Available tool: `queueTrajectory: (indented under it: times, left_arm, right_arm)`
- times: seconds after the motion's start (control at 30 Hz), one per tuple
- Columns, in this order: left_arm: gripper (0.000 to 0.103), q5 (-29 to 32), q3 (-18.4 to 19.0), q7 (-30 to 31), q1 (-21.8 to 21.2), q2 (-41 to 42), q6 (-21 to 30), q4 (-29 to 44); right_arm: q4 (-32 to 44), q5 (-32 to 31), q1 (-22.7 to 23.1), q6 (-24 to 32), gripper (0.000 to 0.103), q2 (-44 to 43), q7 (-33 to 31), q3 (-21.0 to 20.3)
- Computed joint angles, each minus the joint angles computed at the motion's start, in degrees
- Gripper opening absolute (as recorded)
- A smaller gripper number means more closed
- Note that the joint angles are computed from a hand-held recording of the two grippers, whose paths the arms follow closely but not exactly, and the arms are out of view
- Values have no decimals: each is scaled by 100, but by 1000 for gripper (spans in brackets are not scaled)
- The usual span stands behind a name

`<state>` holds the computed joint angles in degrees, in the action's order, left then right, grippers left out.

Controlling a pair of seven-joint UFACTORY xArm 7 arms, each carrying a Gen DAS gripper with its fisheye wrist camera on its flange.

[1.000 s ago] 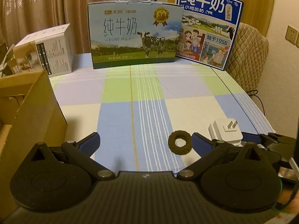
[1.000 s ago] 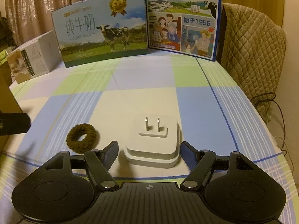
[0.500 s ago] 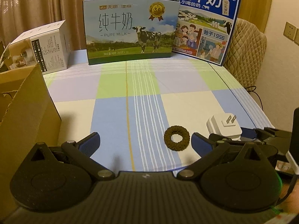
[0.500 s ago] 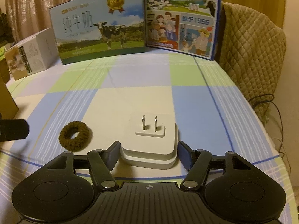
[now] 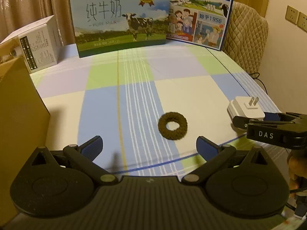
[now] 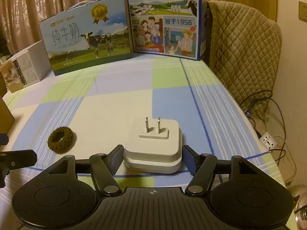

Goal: Organize objects
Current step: 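Grasp the brown rope ring with the left tool while the right tool grasps the white plug adapter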

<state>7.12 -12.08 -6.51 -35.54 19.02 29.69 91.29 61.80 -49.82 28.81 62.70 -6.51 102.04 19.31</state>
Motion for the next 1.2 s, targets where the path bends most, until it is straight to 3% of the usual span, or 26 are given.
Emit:
queueTrajectory:
  times: [0.3, 0.33, 0.37, 0.7, 1.1, 1.2]
  left_arm:
    - [102, 144, 80, -152, -73, 82, -29, 29]
    - [102, 145, 82, -165, -66, 95, -28, 38]
    - [102, 143, 81, -176, -60, 109, -19, 52]
    - [100, 27, -1, -31, -153, 516, -202, 433]
    - [66, 187, 210, -27, -442, 1080, -353, 922]
    - [35, 286, 267, -32, -467, 991, -473, 781]
  right_arm:
    - [296, -248, 92, 235, 70, 378, -93, -88]
    - [326, -261, 117, 267, 70, 414, -163, -108]
    - [332, -262, 144, 305, 62, 421, -215, -125]
    - [77, 5, 66, 374, 61, 53, 215, -122]
    - [68, -99, -33, 250, 61, 0, 343, -38]
    - [75, -93, -42, 220, 61, -12, 363, -30]
